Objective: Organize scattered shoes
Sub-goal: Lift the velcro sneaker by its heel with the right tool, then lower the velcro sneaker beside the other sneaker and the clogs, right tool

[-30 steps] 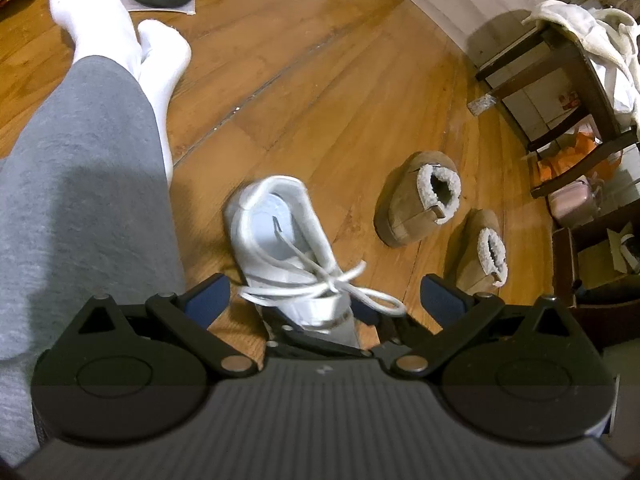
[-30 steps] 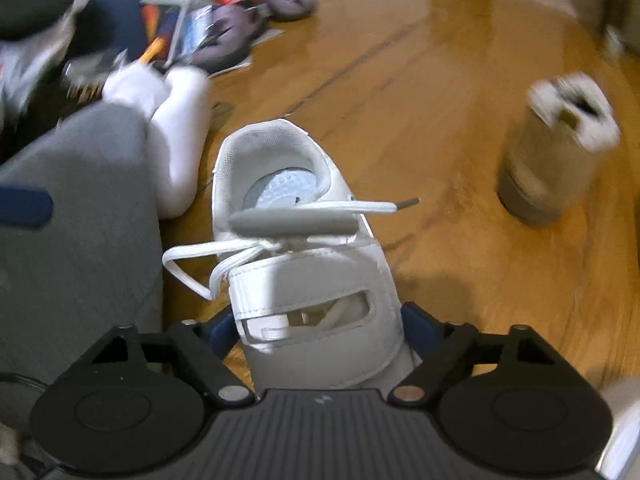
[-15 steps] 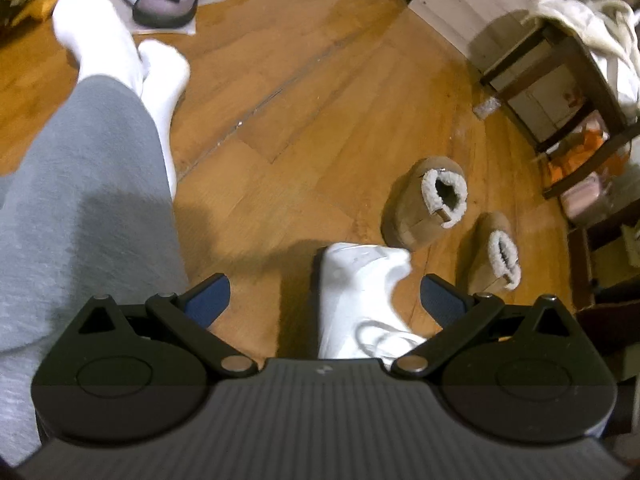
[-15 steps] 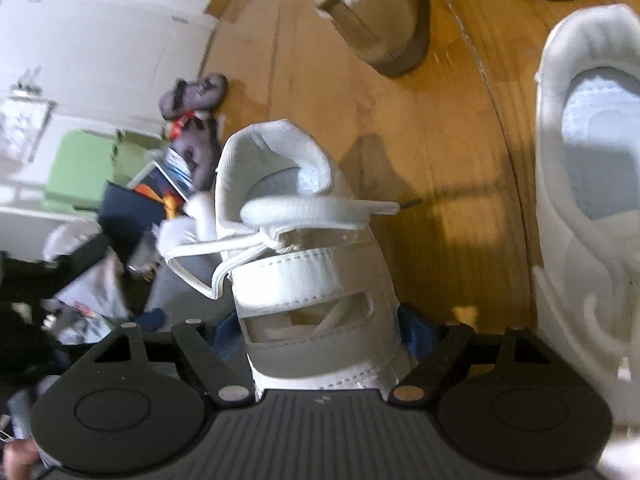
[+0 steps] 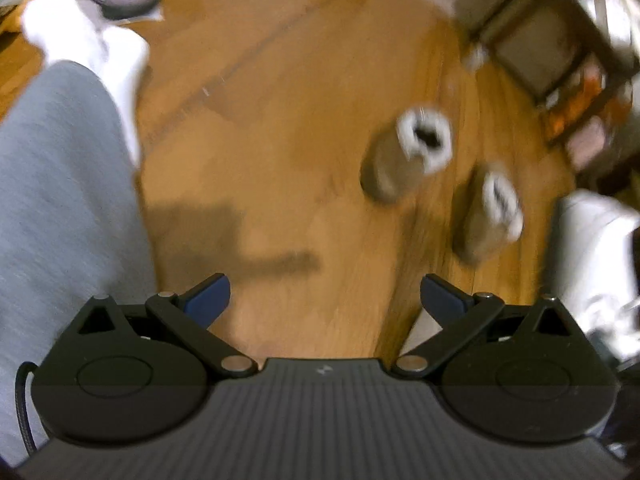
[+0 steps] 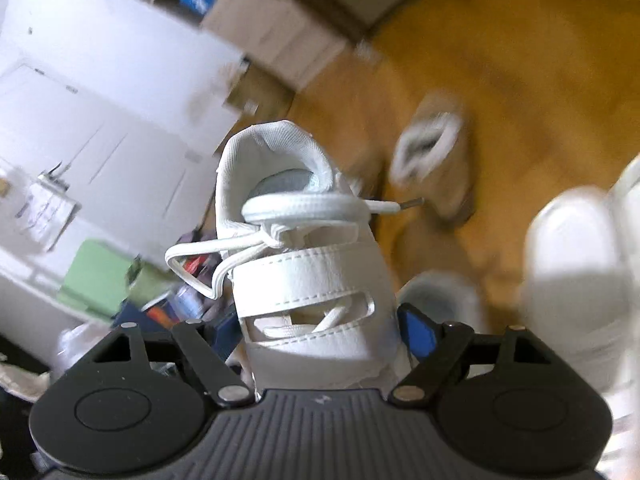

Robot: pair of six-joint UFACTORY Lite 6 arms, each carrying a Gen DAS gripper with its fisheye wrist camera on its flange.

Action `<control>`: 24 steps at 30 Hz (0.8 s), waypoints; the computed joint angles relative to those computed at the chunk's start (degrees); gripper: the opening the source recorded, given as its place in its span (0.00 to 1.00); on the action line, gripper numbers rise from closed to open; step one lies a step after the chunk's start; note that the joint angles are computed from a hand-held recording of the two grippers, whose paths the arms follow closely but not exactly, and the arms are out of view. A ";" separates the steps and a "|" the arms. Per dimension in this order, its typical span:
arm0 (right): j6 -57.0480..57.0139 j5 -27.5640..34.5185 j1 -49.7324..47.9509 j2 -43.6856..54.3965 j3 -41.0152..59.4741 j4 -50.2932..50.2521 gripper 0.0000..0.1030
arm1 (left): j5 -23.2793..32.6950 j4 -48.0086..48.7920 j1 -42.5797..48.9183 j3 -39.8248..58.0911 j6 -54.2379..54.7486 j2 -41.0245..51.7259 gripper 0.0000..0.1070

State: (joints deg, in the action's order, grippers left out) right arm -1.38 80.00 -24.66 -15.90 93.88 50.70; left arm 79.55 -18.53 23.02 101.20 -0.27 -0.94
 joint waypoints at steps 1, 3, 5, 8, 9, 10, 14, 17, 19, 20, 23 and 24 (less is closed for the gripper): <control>-1.44 2.25 -3.80 0.45 2.24 -0.11 0.80 | -0.67 0.98 -3.32 -1.93 -1.29 -0.58 0.96; -3.36 5.26 -8.95 0.59 3.48 1.06 0.80 | -1.96 2.21 -9.55 -4.91 -4.01 -0.74 0.96; -4.82 7.76 -13.27 0.22 2.70 2.97 0.80 | -3.93 3.09 -15.58 -6.71 -7.68 1.02 0.96; -5.65 10.20 -16.65 -0.62 0.38 4.89 0.80 | -8.30 4.34 -22.10 -7.62 -13.98 6.17 0.96; -5.79 10.63 -17.14 -0.88 -0.56 5.24 0.80 | -9.38 4.78 -23.88 -7.72 -14.56 7.97 0.96; -5.69 10.72 -17.13 -1.10 -1.31 5.33 0.80 | -9.68 5.24 -25.17 -7.57 -14.57 9.37 0.96; -5.95 10.28 -16.46 -0.77 -2.88 5.21 0.80 | -13.22 8.00 -29.91 -11.46 -13.56 9.63 0.86; -6.42 11.62 -17.59 0.62 -1.97 5.74 0.80 | -17.11 4.65 -28.81 -15.87 -9.32 6.12 0.30; -6.37 12.33 -18.02 1.59 -1.84 6.44 0.80 | -14.63 4.35 -28.13 -13.05 -7.51 6.69 0.24; -7.16 13.00 -18.83 1.75 -2.34 6.88 0.81 | -14.01 5.10 -28.21 -12.19 -7.18 6.73 0.22; -7.39 11.98 -17.11 0.84 -4.19 6.19 0.81 | -14.48 10.52 -28.58 -12.83 -8.01 4.87 0.22; -7.28 11.05 -15.74 0.31 -4.85 5.38 0.81 | -14.38 10.58 -27.45 -12.92 -7.58 4.65 0.22</control>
